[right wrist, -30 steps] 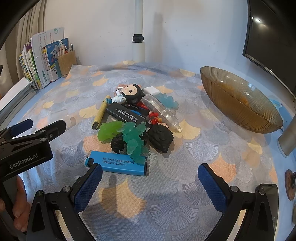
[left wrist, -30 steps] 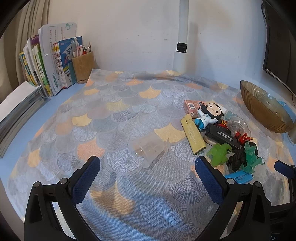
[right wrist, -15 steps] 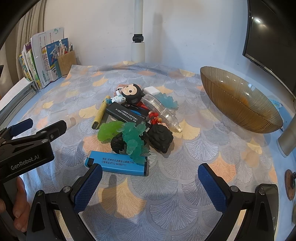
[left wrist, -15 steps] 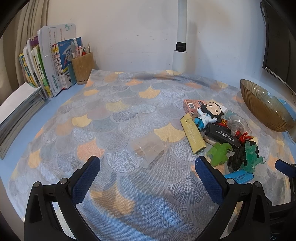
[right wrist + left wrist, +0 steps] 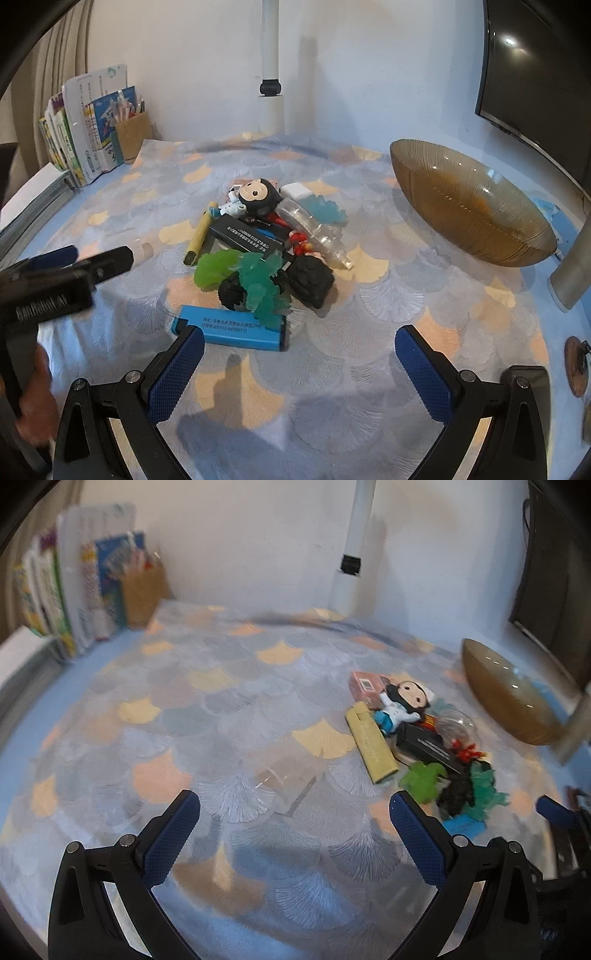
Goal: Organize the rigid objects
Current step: 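Grasp the yellow highlighter with the left tool while the right tool grasps the teal plastic piece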
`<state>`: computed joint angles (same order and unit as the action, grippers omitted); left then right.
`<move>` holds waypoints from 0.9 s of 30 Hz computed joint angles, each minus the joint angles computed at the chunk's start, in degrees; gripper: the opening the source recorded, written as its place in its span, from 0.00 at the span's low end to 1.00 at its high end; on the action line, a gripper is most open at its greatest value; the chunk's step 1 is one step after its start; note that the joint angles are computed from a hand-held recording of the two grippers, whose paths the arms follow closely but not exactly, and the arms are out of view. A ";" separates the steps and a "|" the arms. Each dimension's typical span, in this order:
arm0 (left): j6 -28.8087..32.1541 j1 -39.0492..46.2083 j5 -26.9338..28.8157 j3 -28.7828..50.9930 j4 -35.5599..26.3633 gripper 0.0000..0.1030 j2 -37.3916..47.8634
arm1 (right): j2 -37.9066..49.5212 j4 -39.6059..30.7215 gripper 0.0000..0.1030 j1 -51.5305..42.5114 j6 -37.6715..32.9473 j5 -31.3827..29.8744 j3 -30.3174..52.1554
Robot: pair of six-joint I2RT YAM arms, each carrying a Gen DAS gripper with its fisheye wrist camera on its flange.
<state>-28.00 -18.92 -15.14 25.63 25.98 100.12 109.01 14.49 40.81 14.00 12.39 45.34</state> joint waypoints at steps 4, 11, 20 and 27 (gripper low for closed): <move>5.68 4.19 5.20 -0.20 -3.05 0.99 -3.29 | -2.88 -3.79 1.00 -3.20 -3.01 -4.09 -0.49; 9.31 3.28 11.09 12.38 -10.52 0.89 4.43 | -0.42 -7.60 0.76 -6.61 -5.59 -13.60 3.23; 9.93 2.92 14.66 25.00 -16.53 0.49 15.61 | 5.59 -13.90 0.52 -3.39 -5.50 -13.15 14.68; 11.26 5.40 14.73 22.82 -16.37 0.37 14.02 | 6.36 -11.79 0.35 -3.94 -4.83 -13.56 14.55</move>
<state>-16.74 -13.52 -0.41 48.45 9.62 114.14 115.37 2.70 36.87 9.17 -1.18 59.89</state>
